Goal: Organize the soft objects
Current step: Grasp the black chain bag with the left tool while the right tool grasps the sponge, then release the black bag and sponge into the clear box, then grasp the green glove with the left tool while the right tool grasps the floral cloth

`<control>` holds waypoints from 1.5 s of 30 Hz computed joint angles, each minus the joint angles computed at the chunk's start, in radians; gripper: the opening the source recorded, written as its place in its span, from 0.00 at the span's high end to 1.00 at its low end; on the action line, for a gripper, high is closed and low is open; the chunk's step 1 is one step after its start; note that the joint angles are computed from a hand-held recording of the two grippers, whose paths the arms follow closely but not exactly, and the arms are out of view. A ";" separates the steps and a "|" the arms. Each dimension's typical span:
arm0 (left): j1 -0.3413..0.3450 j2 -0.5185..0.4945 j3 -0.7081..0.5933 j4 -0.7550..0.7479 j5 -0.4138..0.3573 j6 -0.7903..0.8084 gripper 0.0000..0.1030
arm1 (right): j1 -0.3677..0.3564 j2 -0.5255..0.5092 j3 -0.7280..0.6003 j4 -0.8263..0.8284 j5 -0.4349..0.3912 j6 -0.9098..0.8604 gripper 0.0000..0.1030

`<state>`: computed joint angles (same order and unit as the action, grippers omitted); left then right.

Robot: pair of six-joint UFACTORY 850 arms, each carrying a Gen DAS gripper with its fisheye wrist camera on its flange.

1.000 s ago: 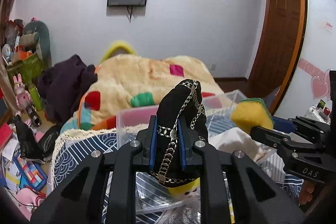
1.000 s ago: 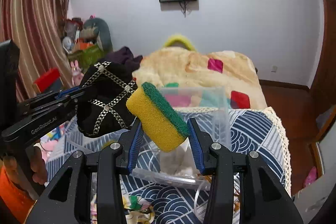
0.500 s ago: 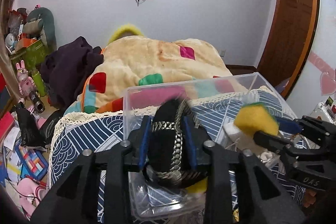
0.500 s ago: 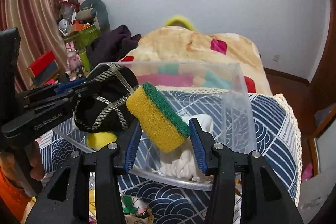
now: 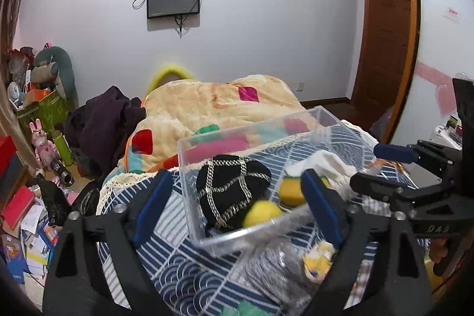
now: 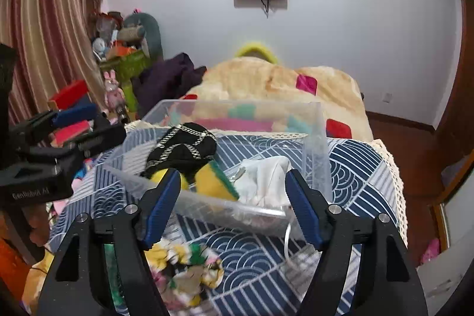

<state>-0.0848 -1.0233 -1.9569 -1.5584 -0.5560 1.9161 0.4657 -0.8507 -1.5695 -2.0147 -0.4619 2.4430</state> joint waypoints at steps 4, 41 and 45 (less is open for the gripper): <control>0.018 0.026 0.050 0.019 -0.030 -0.025 0.08 | 0.018 0.024 0.051 -0.074 -0.017 0.086 0.25; 0.080 0.066 0.316 0.137 -0.007 -0.106 0.60 | 0.038 -0.013 0.143 -0.315 0.058 0.441 0.87; 0.086 0.088 0.336 0.079 -0.014 -0.052 0.67 | 0.047 0.017 0.178 -0.283 -0.005 0.412 0.88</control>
